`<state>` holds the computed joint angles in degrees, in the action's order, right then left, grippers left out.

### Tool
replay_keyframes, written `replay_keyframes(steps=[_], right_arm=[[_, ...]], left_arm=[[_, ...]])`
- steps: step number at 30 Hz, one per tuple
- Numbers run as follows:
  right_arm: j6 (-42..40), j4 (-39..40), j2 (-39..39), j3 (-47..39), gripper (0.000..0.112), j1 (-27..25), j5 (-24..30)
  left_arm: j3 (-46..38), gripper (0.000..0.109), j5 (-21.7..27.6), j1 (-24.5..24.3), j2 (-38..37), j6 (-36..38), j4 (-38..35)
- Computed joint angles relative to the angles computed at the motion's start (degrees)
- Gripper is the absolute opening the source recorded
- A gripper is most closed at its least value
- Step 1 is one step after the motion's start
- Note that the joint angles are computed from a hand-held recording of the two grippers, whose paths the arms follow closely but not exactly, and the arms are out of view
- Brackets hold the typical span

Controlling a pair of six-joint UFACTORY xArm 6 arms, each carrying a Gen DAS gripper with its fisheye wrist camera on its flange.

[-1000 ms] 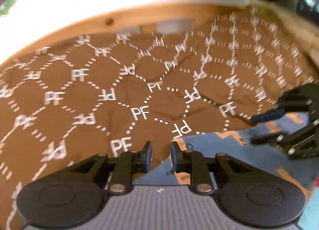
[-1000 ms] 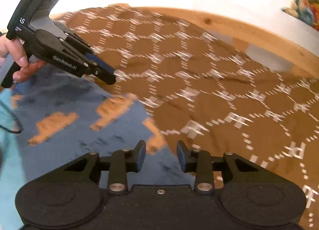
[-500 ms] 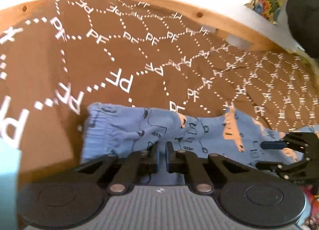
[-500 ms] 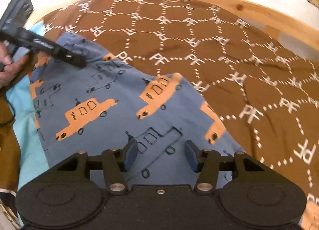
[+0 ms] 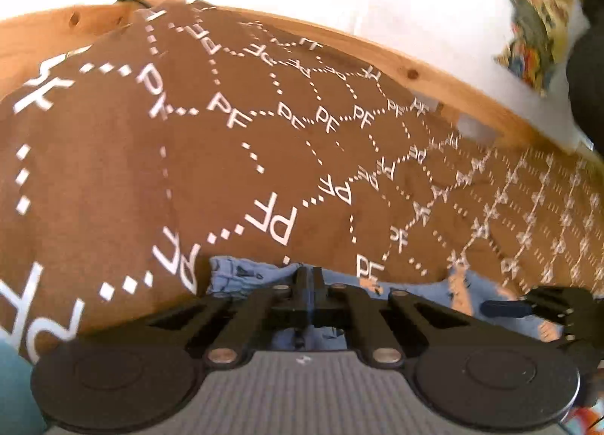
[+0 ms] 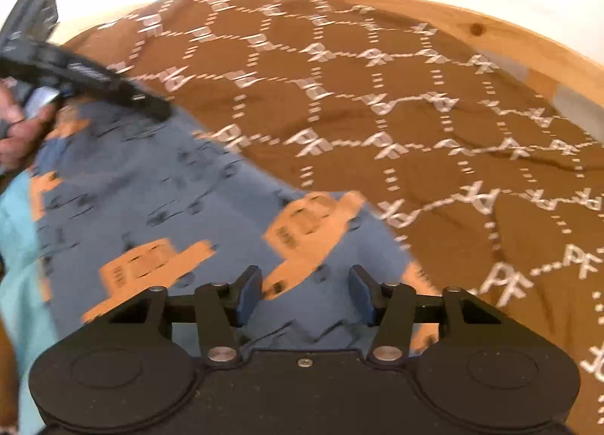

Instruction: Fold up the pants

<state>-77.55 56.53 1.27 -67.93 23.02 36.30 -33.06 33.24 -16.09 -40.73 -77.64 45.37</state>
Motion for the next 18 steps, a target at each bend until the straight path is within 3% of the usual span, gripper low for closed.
replay_keyframes(steps=[1, 2, 3, 5, 7, 9, 11, 14, 16, 18], right_arm=[[0.7, -0.1, -0.2, 0.1, 0.052, 0.3, -1.2], [0.1, 0.9, -0.7, 0.2, 0.052, 0.4, -1.5], [-1.0, 2.4, -1.2, 0.2, 0.054, 0.3, -0.5], [-1.6, 3.1, -1.4, -0.3, 0.054, 0.6, 1.5], [-3.2, 3.7, -1.0, -0.6, 0.053, 1.9, 1.2], [-2.8, 2.2, 0.7, -1.8, 0.049, 2.7, 1.5], [-0.7, -1.6, 2.6, -2.4, 0.049, 3.7, -1.5], [-2.8, 0.0, 1.1, 0.0, 0.05, 3.2, -5.5], [-3.8, 0.5, -2.7, 3.7, 0.055, 1.7, -6.4], [-4.9, 1.9, -8.5, 9.0, 0.06, -0.7, -4.7]], left_arm=[[-0.4, 0.004, 1.0, -1.0, 0.1, -0.1, 0.8], [-1.2, 0.016, 2.1, -2.2, 0.6, 0.1, 1.5], [-1.8, 0.038, 2.7, -3.6, 0.9, -0.2, 2.6], [-2.3, 0.067, 1.0, -5.6, 1.8, -3.6, 8.2], [-3.7, 0.069, 1.2, -7.5, 3.9, -4.1, 11.5], [-5.3, 0.069, 4.1, -9.2, 6.3, -0.4, 9.1], [-5.6, 0.068, 7.2, -9.8, 7.8, 1.9, 6.0], [-5.3, 0.066, 9.7, -11.4, 7.8, 5.4, 7.5], [-6.3, 0.071, 12.4, -13.2, 7.9, 5.6, 8.0], [-7.3, 0.084, 13.0, -14.6, 8.3, 3.7, 9.0]])
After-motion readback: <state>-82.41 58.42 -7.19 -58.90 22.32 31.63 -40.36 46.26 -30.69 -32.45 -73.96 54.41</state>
